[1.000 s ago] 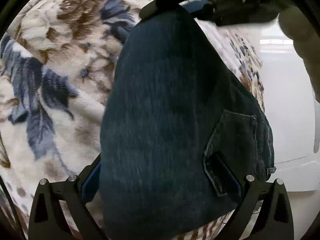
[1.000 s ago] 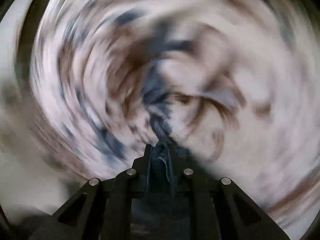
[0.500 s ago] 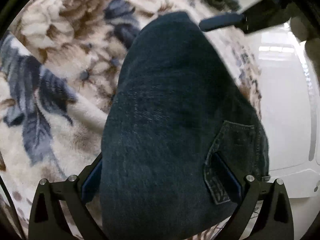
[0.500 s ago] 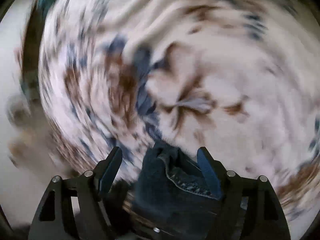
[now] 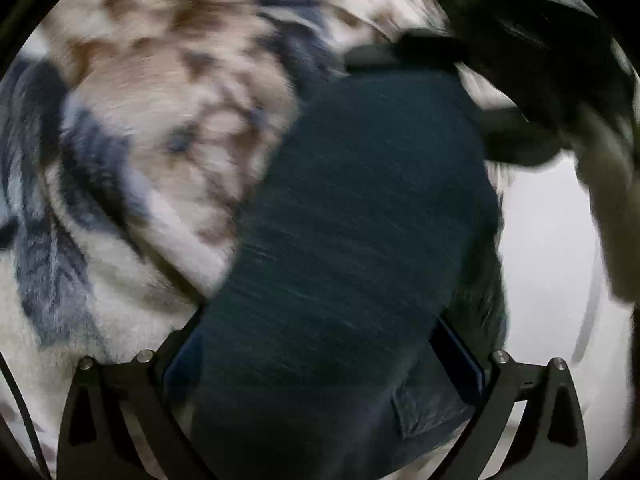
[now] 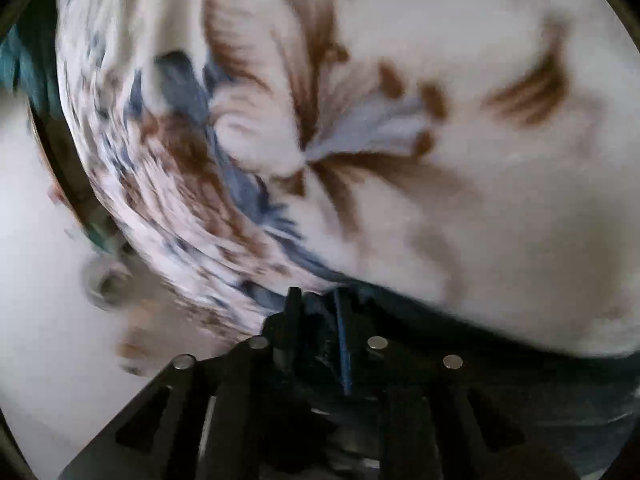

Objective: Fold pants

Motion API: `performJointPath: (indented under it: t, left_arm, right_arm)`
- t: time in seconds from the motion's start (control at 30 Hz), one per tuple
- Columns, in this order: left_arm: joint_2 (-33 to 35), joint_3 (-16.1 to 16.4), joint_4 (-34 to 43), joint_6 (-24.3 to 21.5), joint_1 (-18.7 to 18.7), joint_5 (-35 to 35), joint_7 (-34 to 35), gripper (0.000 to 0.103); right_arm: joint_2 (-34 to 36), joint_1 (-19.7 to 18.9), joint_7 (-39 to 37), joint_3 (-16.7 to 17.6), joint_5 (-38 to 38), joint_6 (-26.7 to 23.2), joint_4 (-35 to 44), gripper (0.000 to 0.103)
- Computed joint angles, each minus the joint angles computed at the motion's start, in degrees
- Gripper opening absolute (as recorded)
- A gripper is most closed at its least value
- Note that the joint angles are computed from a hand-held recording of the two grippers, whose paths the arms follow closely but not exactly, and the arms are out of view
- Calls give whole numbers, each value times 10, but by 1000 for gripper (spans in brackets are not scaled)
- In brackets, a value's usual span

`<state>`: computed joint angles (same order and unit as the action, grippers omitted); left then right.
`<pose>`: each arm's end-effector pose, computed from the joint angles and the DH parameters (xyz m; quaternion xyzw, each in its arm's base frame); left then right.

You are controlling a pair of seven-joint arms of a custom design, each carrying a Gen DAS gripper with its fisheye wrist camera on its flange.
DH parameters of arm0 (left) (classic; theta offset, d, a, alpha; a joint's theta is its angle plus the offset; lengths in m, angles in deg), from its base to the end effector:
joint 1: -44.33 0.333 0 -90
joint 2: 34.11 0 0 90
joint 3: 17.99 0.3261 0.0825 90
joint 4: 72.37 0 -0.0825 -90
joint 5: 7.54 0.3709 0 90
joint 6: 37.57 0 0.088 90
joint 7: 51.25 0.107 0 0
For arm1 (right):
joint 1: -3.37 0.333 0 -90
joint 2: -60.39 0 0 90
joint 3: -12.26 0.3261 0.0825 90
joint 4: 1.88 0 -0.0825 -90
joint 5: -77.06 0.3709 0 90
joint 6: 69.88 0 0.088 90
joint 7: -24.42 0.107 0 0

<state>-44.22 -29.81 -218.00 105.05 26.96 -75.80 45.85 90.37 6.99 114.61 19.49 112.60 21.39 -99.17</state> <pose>0.3875 -0.2108 0.3627 0.7550 -0.5504 0.2445 0.2595 0.5800 0.1654 0.2986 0.6267 -0.6477 -0.4326 0.0233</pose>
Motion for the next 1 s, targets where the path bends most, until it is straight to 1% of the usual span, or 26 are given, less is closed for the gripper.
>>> performJointPath:
  t: [0.03,0.07,0.1,0.17,0.2,0.27,0.3,0.33,0.37,0.4,0.43,0.47,0.5,0.53,0.57,0.6,0.63,0.7,0.73,0.77,0.8,0.83,0.87,0.9,0.97,1.0]
  left_arm:
    - [-2,0,-4,8,0,-10,-2,102]
    - [-3,-2,-6,18,-1,-16,-9,102]
    - [-3,-4,-7,23,-2,-12,-14,102]
    - [-4,-3,-3,9,0,27,-17,102]
    - [6,-16,6,21,-11,29,-27,102]
    - [4,-11,4,21,-12,22,-29,102]
    - [3,-10,4,21,-13,18,-28,102]
    - [2,-8,3,19,-12,19,-27,102]
    - [-1,-7,1,19,-12,21,-26,102]
    - [-3,-7,0,17,-13,26,-22,102]
    - [-6,-8,0,15,-13,38,-22,102]
    - [-10,-11,-3,18,-14,50,-23,102]
    - [-7,-17,1,25,-19,62,-28,102]
    - [-9,-19,1,25,-21,76,-27,102]
    - [-12,-20,0,26,-24,86,-26,102]
    - [-14,-20,-1,28,-27,90,-23,102]
    - [-15,-20,-2,27,-30,93,-21,102]
    - [-14,-22,-5,36,-39,92,-10,102]
    - [-19,-22,-11,37,-42,90,-5,102]
    - [-15,-23,-8,39,-46,87,-1,102]
    - [-9,-17,2,32,-43,91,0,102]
    - [-6,-15,3,31,-45,78,11,102]
    - [-6,-14,3,28,-45,73,15,102]
    - [-3,-13,6,24,-43,76,18,102]
    - [4,-14,14,20,-40,81,22,102]
    - [16,-19,26,23,-41,85,17,102]
  right_arm:
    - [4,6,-19,3,-31,-18,29,51]
    - [6,14,-38,5,-62,-29,59,60]
    - [3,27,-51,6,-93,-28,79,75]
    - [3,62,-95,11,-171,-22,129,76]
    - [17,74,-108,12,-197,-36,162,76]
    - [45,94,-140,15,-238,-80,222,76]
    - [59,107,-159,19,-261,-92,240,75]
    - [59,117,-187,15,-287,-103,237,71]
    - [54,133,-212,16,-318,-99,222,61]
    - [47,147,-246,18,-348,-98,203,29]
    - [35,158,-275,17,-378,-93,176,29]
    - [18,163,-297,15,-396,-77,149,29]
    - [15,168,-311,15,-406,-75,142,27]
    - [20,171,-318,15,-405,-87,150,25]
    - [31,172,-319,14,-394,-112,169,24]
    - [42,170,-312,13,-379,-134,187,23]
    - [62,165,-288,8,-355,-166,216,21]
    - [116,141,-185,-7,-277,-225,286,19]
    - [139,116,-116,-14,-223,-241,309,17]
    - [154,83,-40,-16,-159,-240,312,17]
    - [155,55,23,-20,-100,-227,295,16]
    - [145,32,63,-20,-62,-205,263,16]
    - [133,13,78,-18,-37,-184,232,16]
    - [125,1,73,-12,-30,-169,215,16]
    - [114,-6,43,-1,-46,-154,212,23]
    - [111,-4,28,2,-61,-151,220,38]
